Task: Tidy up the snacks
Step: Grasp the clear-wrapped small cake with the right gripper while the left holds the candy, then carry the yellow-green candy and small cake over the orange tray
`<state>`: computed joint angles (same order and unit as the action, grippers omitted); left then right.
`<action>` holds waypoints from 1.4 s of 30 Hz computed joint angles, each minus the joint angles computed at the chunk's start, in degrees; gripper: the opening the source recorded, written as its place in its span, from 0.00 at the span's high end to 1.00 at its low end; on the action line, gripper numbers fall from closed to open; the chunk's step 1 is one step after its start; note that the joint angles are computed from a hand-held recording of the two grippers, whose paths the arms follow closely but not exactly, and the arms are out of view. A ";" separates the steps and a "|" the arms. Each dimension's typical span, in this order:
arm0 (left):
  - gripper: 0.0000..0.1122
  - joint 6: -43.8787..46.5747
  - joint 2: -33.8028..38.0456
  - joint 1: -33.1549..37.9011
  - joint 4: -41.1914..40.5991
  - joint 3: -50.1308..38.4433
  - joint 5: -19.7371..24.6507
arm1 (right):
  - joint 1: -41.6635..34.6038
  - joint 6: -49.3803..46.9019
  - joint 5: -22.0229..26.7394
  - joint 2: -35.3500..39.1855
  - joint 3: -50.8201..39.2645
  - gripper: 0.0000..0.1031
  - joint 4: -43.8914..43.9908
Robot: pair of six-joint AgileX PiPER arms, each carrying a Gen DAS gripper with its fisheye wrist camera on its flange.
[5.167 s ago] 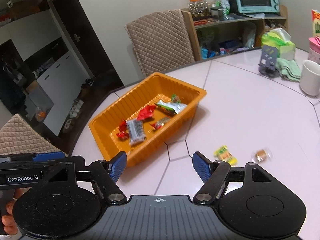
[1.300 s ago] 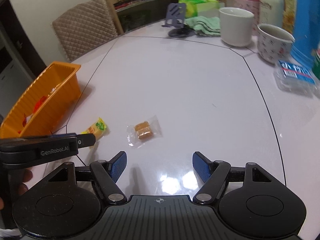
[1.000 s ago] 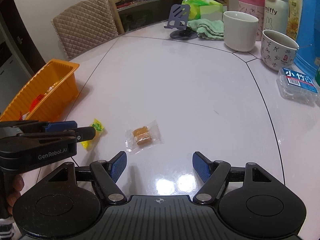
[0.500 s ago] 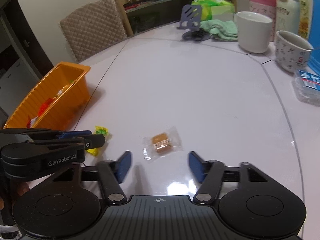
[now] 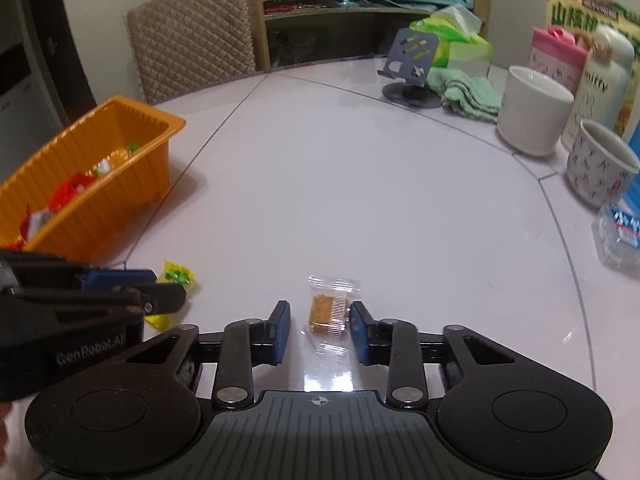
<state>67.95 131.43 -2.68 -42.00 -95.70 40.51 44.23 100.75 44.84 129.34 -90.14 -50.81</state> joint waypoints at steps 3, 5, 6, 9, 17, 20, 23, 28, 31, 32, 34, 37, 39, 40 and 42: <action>0.83 -0.09 -0.05 -0.04 0.36 -0.05 0.04 | 0.34 -0.96 0.63 0.32 0.07 0.78 -0.62; 0.83 -0.38 -0.21 -0.11 0.71 0.07 -0.02 | 0.24 -1.16 0.25 0.04 0.47 0.78 -0.43; 0.83 -0.65 -0.28 -0.12 0.92 0.12 0.03 | 0.22 -1.38 0.11 -0.07 0.60 0.78 -0.21; 0.83 -1.98 -0.42 0.15 1.82 -0.05 0.88 | 0.51 -2.12 -0.33 -0.64 1.10 0.79 0.45; 0.84 -0.20 -4.45 2.94 1.73 6.11 2.19 | 3.43 -3.82 -2.39 -2.31 2.88 0.79 2.44; 0.84 2.68 -6.89 5.07 0.77 10.36 2.28 | 5.06 -3.89 -3.15 -2.95 3.74 0.79 2.87; 0.84 6.11 -9.52 7.64 0.40 14.67 2.34 | 6.80 -3.95 -4.69 -3.77 4.94 0.79 3.08; 0.84 7.94 -13.15 11.71 1.51 19.97 3.06 | 9.88 -5.38 -7.34 -4.37 5.83 0.79 3.57; 0.84 8.33 -14.72 13.65 1.93 22.28 2.98 | 11.80 -6.46 -6.53 -3.44 4.28 0.78 3.88; 0.83 8.23 -15.04 14.00 2.06 22.75 3.00 | 12.30 -6.75 -5.81 -2.96 3.51 0.78 3.97; 0.83 7.35 -15.30 14.14 2.68 23.15 2.71 | 12.79 -6.76 -4.41 -2.19 2.20 0.78 4.18; 0.82 7.77 -15.61 13.93 2.60 23.76 1.91 | 12.54 -6.70 -3.97 -1.94 1.56 0.78 4.94; 0.82 8.02 -15.74 13.72 2.38 24.06 1.27 | 12.40 -6.44 -3.69 -1.86 1.34 0.78 5.17; 0.82 8.24 -15.78 13.64 2.17 24.22 1.01 | 12.33 -6.52 -3.36 -1.72 1.01 0.78 5.36; 0.82 8.73 -15.87 13.39 1.93 24.46 0.49 | 12.61 -6.43 -2.09 -1.20 -0.12 0.78 5.74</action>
<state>76.68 115.56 10.70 -40.06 -71.24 41.00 56.84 94.32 42.74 128.15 -90.25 -45.07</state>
